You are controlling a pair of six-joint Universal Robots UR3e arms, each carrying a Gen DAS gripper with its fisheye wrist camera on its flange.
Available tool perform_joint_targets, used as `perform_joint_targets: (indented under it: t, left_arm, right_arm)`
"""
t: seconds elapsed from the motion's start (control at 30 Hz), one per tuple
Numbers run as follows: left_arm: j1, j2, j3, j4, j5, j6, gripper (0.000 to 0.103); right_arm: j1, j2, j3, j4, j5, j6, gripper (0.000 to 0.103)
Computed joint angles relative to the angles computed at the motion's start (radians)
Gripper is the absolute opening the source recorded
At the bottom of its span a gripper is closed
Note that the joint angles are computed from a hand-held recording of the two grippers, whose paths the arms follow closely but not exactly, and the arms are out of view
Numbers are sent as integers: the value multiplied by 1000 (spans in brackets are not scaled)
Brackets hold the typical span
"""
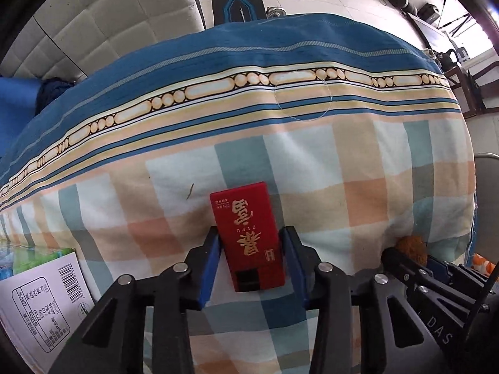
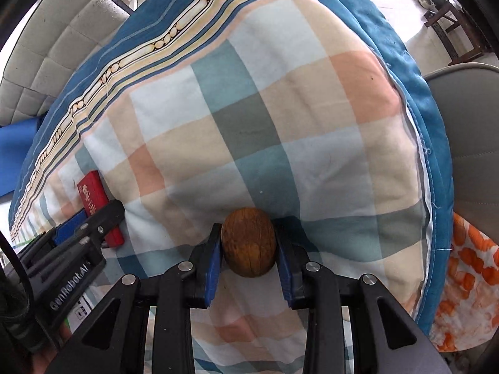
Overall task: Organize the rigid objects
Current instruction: 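Grasp the red card box with the left tool while the right tool grasps the walnut, then lift the red card box and walnut and carry them over the box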
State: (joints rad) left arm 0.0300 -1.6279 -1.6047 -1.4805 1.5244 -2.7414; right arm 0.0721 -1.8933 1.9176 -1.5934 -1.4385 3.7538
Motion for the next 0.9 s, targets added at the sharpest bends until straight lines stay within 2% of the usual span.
perform_joint_targets:
  t: [0.07, 0.27, 0.5, 0.57, 0.6, 0.7, 0.77, 0.8, 0.83, 0.9]
  left_arm:
    - [8, 28, -16, -5, -4, 9, 35]
    - [64, 113, -24, -95, -34, 57, 32]
    - [238, 309, -51, -256, -102, 207, 29]
    - [280, 354, -68, -300, -105, 255, 12]
    - [285, 363, -84, -304, -95, 267, 11]
    - [273, 363, -156, -265, -60, 278, 15]
    - [297, 350, -169, -279, -78, 268, 30]
    - [304, 341, -176, -283, -85, 263, 45]
    - [295, 329, -193, -267, -69, 254, 51]
    - [278, 332, -232, -220, -40, 253, 51]
  right_arm:
    - [27, 50, -20, -27, -2, 28, 34]
    - [23, 76, -79, 9, 6, -7, 33]
    - [84, 37, -104, 36, 61, 19, 33]
    - [126, 34, -122, 47, 61, 39, 33]
    - [151, 37, -134, 51, 56, 59, 33]
    - [200, 61, -147, 44, 54, 91, 33]
    - [228, 71, -136, 30, 40, 115, 33]
    - [230, 74, -129, 25, 43, 122, 33]
    - [237, 82, -126, 16, 46, 133, 33]
    - [245, 85, -121, 4, 48, 147, 33]
